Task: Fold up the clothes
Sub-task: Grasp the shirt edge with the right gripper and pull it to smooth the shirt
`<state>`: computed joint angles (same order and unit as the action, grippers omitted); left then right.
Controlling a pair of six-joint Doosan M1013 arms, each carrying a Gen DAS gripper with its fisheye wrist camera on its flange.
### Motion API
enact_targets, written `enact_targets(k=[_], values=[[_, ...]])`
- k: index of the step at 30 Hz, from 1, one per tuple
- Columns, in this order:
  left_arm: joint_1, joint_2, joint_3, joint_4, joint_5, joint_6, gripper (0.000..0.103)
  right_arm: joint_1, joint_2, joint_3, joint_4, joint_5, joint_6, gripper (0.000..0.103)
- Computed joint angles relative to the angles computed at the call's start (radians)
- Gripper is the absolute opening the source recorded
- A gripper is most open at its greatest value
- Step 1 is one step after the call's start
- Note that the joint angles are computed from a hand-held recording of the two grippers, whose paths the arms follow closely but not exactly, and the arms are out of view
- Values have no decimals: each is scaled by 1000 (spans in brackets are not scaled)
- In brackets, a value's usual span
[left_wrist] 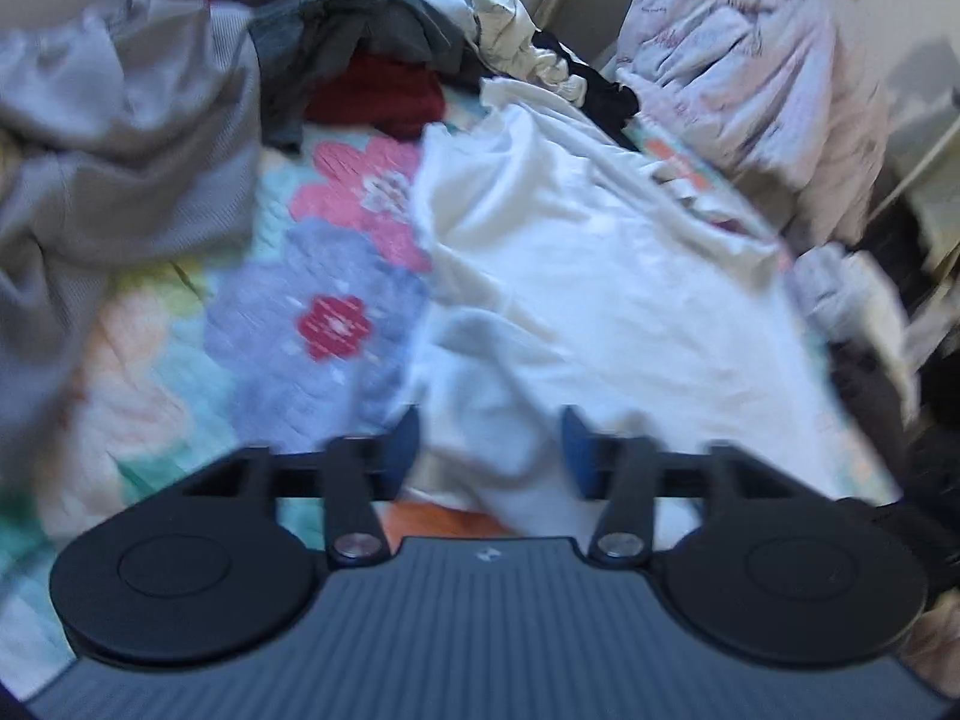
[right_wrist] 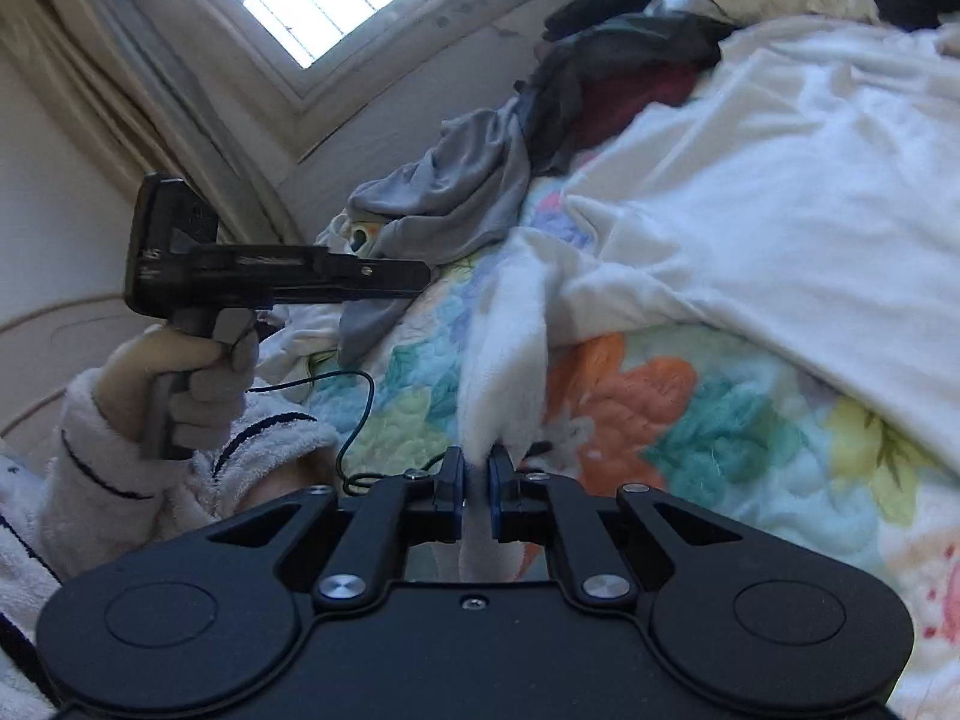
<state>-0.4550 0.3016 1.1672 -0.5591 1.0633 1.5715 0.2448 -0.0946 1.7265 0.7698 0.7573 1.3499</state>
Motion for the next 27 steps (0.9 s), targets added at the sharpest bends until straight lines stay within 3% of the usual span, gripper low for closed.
enact_targets(k=[3, 7, 12, 14, 15, 16, 18, 22, 24, 25, 26, 27], values=[[-22, 13, -32, 35, 54, -38, 65, 9, 25, -20, 70, -16, -76, 11], [-31, 27, -50, 41, 112, -46, 72, 19, 63, -46, 244, 63, -247, 11], [-33, 26, -37, 16, 146, -15, 74, 49, 79, -86, 187, 102, -299, 11], [-33, 4, 5, -27, 100, 81, 62, 53, 74, -90, 192, 102, -334, 11], [-34, -5, 19, -42, 85, 130, 42, 51, 71, -92, 201, 105, -356, 11], [-37, -8, 21, -51, 93, 166, 32, 49, 73, -97, 206, 108, -372, 11], [-40, -9, 17, -62, 120, 211, 32, 43, 77, -110, 192, 121, -371, 13], [-42, -9, 9, -57, 170, 239, 32, 3, 85, -129, 216, 230, -353, 13], [-47, -8, 7, -28, 197, 253, 32, -10, 76, -123, 204, 246, -349, 24], [-50, -7, 6, -13, 210, 260, 32, -21, 68, -114, 211, 243, -341, 41], [-51, -5, 6, -10, 232, 267, 32, -35, 59, -97, 239, 232, -338, 50], [-52, -2, 7, -9, 257, 274, 32, -47, 53, -82, 262, 216, -326, 50]])
